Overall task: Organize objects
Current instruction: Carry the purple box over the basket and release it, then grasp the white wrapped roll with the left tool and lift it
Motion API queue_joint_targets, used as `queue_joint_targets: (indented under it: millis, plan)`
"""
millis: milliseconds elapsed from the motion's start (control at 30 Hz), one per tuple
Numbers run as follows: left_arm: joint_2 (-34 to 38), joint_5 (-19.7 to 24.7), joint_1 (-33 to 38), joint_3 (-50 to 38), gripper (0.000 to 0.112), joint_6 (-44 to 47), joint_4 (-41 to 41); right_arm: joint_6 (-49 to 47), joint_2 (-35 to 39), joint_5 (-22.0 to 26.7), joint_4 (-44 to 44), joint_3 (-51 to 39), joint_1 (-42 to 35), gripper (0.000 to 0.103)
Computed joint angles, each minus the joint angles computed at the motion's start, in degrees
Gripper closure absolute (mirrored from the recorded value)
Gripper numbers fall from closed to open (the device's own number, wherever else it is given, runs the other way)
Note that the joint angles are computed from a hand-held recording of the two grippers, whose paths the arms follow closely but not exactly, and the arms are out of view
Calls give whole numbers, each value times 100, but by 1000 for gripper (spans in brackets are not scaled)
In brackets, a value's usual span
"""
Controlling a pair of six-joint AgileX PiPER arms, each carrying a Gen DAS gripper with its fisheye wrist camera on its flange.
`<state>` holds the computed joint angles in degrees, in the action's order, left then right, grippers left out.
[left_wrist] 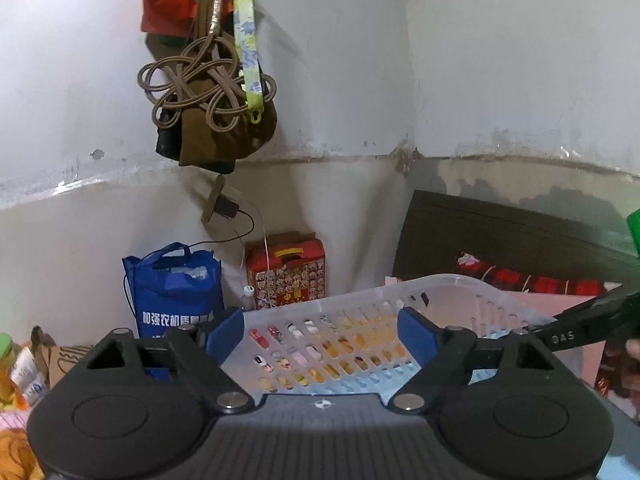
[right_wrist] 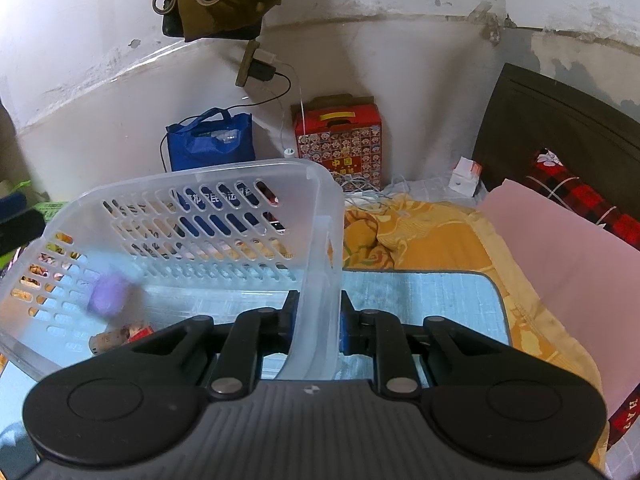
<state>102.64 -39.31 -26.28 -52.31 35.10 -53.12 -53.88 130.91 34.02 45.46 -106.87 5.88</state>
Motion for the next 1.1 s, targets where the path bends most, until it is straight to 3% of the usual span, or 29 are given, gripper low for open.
queue_joint_targets:
  millis: [267, 367, 633, 900, 967, 1100]
  plan:
    - [-746, -1319, -593, 1741, 26, -1534, 68, 87, 30, -30, -114, -36, 48, 83]
    - [-733, -1596, -771, 2392, 26, -2327, 134, 66, -12, -91, -170, 28, 69, 83]
    - [-207, -1699, -824, 2985, 27, -3537, 596, 200, 15, -77, -308, -35, 99, 83]
    - [200, -1349, -1091, 2557, 35, -2786, 189, 359, -3, -95, -474, -34, 132, 83]
    - [359, -1317, -1191, 2378, 48, -2453, -178, 353, 4, -78, -458, -45, 129, 83]
    - [504, -1299, -1204, 2270, 49, -2370, -223, 269, 12, -44, -366, -48, 97, 83]
